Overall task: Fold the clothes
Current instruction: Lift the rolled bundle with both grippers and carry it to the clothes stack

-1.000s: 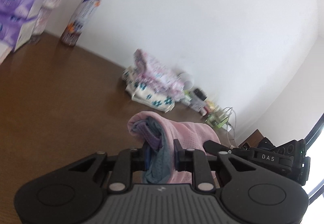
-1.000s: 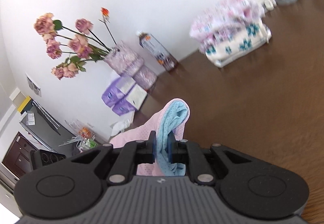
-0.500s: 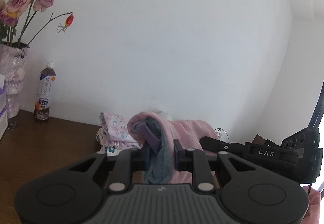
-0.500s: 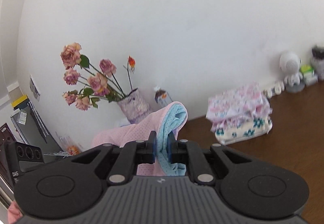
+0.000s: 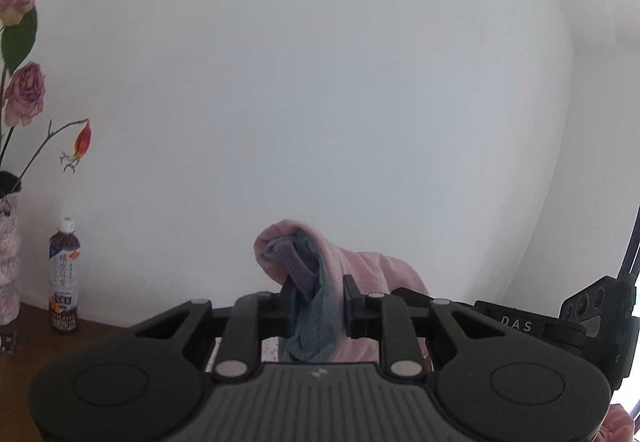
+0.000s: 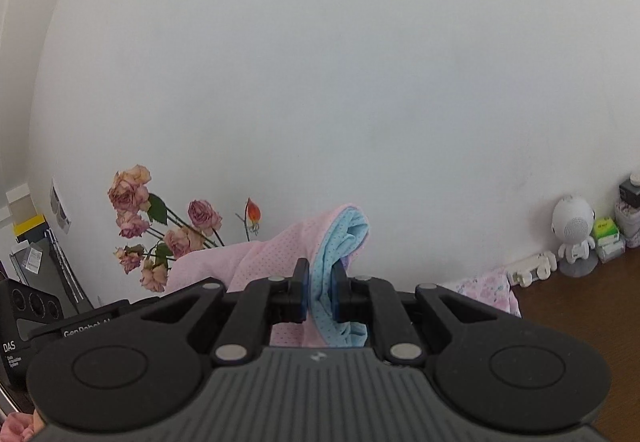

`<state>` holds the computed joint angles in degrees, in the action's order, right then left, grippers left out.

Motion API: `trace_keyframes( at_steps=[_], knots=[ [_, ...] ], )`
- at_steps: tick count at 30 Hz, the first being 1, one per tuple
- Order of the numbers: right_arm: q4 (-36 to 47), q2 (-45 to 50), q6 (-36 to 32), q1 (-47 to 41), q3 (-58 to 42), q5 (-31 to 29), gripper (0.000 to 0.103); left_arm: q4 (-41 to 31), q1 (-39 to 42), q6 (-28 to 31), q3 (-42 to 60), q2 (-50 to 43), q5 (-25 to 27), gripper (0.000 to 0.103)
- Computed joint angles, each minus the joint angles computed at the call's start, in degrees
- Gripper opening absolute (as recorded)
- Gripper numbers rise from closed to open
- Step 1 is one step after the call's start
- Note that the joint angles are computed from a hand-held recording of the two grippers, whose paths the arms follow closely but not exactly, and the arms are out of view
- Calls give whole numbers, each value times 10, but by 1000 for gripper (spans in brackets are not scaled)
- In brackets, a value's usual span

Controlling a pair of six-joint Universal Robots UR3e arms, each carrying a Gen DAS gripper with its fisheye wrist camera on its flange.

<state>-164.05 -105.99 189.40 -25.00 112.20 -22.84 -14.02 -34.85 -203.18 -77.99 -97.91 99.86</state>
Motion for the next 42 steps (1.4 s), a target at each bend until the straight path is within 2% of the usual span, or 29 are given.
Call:
trace_keyframes(
  at_steps=[6, 10, 19, 28, 36, 38, 42],
  knots=[
    [-32, 139, 58, 82, -174, -104, 10, -55, 33, 22, 148, -92, -21, 20],
    [-23, 220, 58, 122, -244, -154, 10, -70, 60, 27, 198, -145, -50, 20],
    [-51, 402, 59, 164, -336, -201, 10, -81, 129, 13, 281, -282, -119, 20],
    [-38, 590, 109, 194, -473, -256, 10, -184, 156, -12, 523, -491, -142, 20],
    [-20, 665, 134, 193, -536, -265, 10, -130, 174, -41, 441, -486, -154, 20],
    [-21, 675, 138, 191, -544, -258, 10, -92, 182, -45, 379, -464, -161, 20],
    [-37, 696, 154, 188, -553, -245, 10, -70, 187, -46, 343, -450, -167, 20]
  ],
)
